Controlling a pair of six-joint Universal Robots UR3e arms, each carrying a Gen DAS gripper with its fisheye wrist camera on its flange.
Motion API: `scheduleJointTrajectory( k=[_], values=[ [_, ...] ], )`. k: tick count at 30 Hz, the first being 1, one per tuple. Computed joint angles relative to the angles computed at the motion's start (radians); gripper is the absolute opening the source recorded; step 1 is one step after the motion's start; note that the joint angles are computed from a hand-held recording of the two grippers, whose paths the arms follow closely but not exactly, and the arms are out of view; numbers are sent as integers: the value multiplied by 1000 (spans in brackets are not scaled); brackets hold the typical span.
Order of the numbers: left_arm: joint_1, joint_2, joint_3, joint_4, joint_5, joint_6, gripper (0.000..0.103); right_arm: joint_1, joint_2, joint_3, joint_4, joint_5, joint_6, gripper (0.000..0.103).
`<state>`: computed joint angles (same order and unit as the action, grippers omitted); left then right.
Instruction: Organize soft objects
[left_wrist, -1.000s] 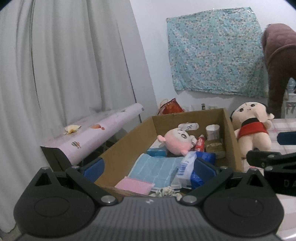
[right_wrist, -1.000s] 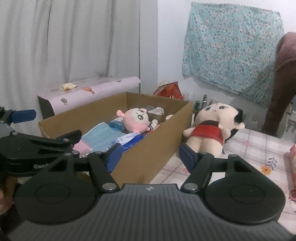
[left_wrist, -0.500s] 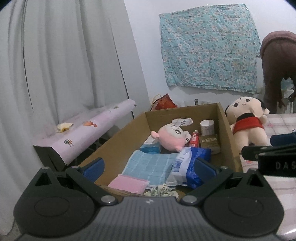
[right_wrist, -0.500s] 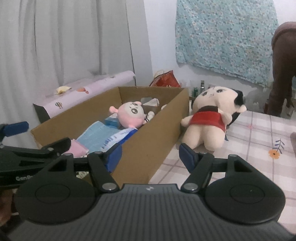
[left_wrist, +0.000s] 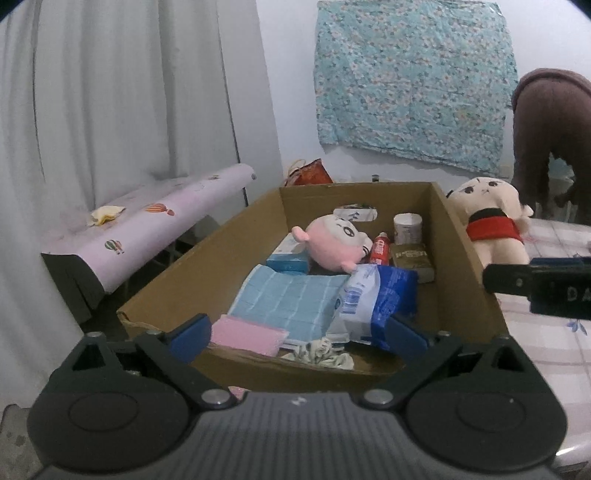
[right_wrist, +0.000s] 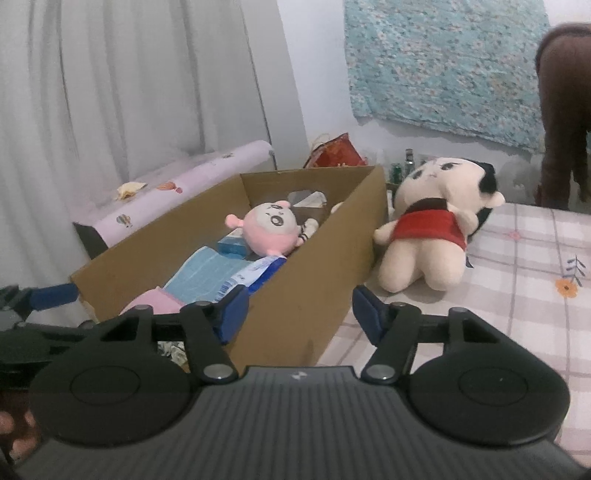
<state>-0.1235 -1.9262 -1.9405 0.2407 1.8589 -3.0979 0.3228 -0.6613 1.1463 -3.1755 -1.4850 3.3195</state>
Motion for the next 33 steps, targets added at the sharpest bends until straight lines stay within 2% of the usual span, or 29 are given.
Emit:
scheduleJointTrajectory(
  k=[3, 6, 11, 13, 18, 22, 24, 26, 30, 33],
  values=[
    [14, 3, -5, -15, -48, 14, 91, 1, 11, -13, -7, 31, -18, 52],
    [53, 7, -16, -16, -134, -8, 88, 8, 29, -38, -7, 50, -41, 51],
    [61, 16, -31, -12, -156, 8, 84, 14, 49, -74, -12, 117, -60, 51],
    [68, 22, -40, -8, -166, 12, 78, 26, 57, -94, 1, 106, -68, 52],
    [115, 16, -111, 110, -251, 41, 78, 36, 65, -109, 22, 77, -72, 51],
    [121, 18, -92, 77, -264, 44, 78, 21, 79, -127, 61, 96, -24, 49],
    [134, 28, -90, 53, -289, 52, 78, 13, 79, -121, 67, 105, 37, 41],
    [154, 39, -90, 32, -326, 64, 79, 6, 58, -81, 34, 112, 86, 37],
    [160, 43, -83, 8, -338, 70, 79, 10, 28, -11, -101, 100, 74, 34],
    [160, 42, -84, 9, -340, 74, 79, 0, 10, 4, -96, 142, 50, 33]
  ],
)
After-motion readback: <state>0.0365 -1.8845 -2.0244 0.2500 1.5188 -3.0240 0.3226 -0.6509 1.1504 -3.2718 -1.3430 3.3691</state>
